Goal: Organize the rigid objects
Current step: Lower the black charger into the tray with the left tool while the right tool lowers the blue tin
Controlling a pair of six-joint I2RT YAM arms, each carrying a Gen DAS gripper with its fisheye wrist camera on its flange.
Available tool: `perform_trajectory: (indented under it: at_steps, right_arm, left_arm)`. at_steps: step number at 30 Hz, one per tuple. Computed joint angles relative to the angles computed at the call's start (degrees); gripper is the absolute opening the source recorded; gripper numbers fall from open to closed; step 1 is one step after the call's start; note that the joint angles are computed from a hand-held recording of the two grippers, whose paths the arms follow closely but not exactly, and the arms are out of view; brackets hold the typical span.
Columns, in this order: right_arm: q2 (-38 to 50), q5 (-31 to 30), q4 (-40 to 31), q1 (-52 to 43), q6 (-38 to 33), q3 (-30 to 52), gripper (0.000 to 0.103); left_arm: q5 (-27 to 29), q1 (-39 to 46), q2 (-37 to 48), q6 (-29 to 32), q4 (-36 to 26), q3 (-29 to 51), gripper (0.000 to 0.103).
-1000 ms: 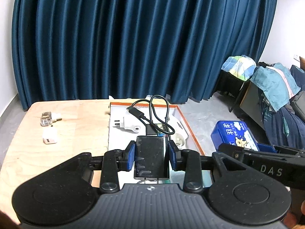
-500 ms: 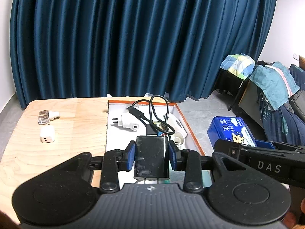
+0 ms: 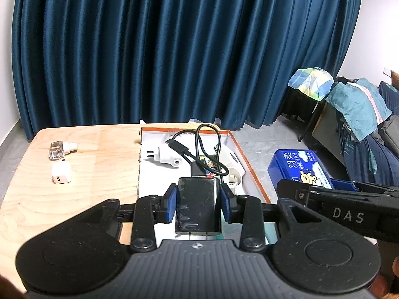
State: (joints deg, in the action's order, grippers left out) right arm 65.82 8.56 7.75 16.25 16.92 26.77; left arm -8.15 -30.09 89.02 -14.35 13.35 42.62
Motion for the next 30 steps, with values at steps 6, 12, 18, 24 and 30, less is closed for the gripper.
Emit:
perform_trajectory:
  at_steps: [6,12,18,24,30]
  right_arm:
    - [-0.50,-1.10,-1.31,-0.99,-0.64,0.34,0.078]
    - [-0.17,-2.63,-1.31,-2.63,-1.11,-0.02,0.078]
    - [0.80,-3.95,-0.42,-3.64,-1.66,-0.78,0.078]
    - [2.90,-3.81,0.03,-3.03,-1.59,-0.13,0.078]
    - [4.10,-3.86,0.11,-3.23,-1.52,0.27,0.078]
  left_arm:
    - [-0.03,0.09,0.65,-0.21,0.06,-0.08,0.036]
    - [0.58,0.53,2.09,-0.75,-0.41,0.22,0.036]
    - [1.86,1.52,3.59,-1.95,-0.45,0.39,0.036]
    - [2.03,1.30,4.55,-2.36,-0.34,0.52,0.036]
    - [1.48,0.76,5.17,-2.72,-0.20,0.61,0.036]
